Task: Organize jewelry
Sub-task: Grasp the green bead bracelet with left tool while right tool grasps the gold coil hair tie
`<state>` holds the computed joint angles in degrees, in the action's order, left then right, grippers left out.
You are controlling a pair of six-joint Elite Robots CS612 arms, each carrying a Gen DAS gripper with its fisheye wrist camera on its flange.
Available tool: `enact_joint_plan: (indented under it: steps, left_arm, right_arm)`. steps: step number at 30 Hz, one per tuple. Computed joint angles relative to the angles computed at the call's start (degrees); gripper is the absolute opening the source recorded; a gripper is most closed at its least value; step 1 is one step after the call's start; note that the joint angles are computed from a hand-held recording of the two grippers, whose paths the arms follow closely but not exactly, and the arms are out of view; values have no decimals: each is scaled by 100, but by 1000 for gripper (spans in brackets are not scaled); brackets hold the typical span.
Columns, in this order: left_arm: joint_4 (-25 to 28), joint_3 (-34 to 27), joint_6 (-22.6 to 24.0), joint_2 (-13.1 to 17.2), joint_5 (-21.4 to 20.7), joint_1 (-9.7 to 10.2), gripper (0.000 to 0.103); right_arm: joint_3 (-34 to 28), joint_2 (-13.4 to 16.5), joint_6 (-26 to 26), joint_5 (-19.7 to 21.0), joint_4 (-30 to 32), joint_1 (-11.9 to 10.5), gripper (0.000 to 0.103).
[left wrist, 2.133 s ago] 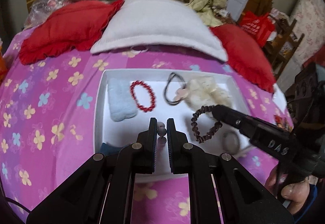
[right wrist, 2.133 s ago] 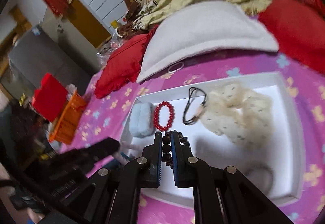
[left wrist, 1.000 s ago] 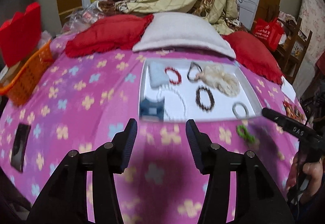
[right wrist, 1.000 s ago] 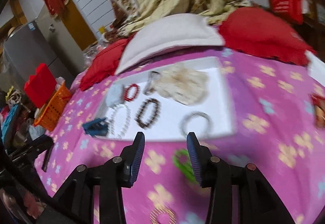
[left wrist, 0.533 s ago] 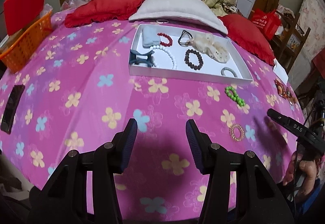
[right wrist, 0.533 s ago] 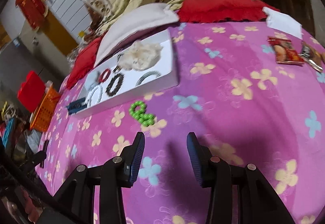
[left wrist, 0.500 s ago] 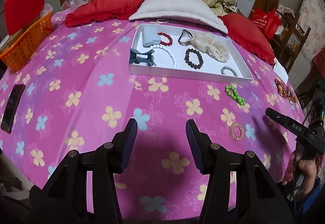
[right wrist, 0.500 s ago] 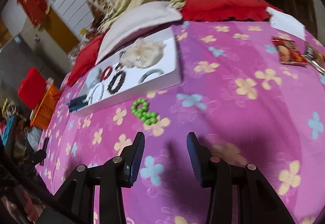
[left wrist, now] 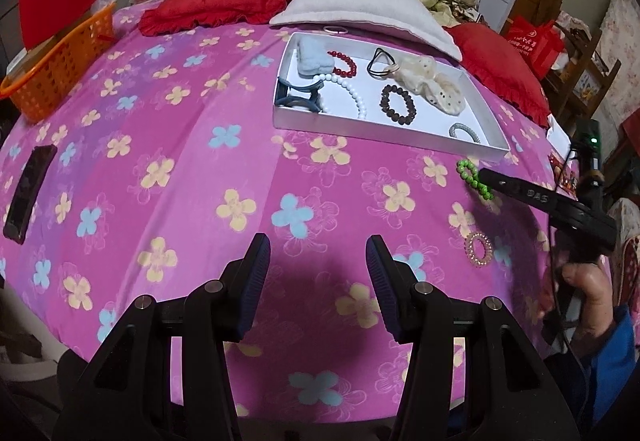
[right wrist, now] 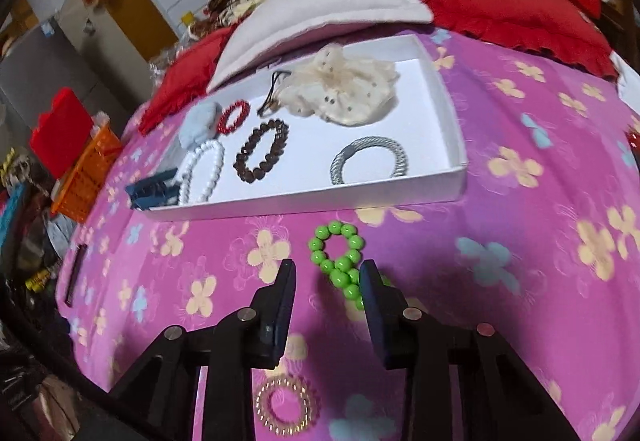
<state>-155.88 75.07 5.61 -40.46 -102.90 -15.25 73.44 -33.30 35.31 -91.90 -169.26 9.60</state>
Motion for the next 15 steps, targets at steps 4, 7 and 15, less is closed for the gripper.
enact_joint_plan:
  steps: [4,7,15]
  left_arm:
    - [32,-44,-57,41,35,4,49]
    - [56,-100,-91,86,48,9,49]
    - [104,-179,-188,155,50,54,49]
  right_arm:
    - [-247,118,-122,43,182,21,23]
    - [-397,186,-249,324,263,22,21]
    - [-483,339,-340,1953,-344,35,21]
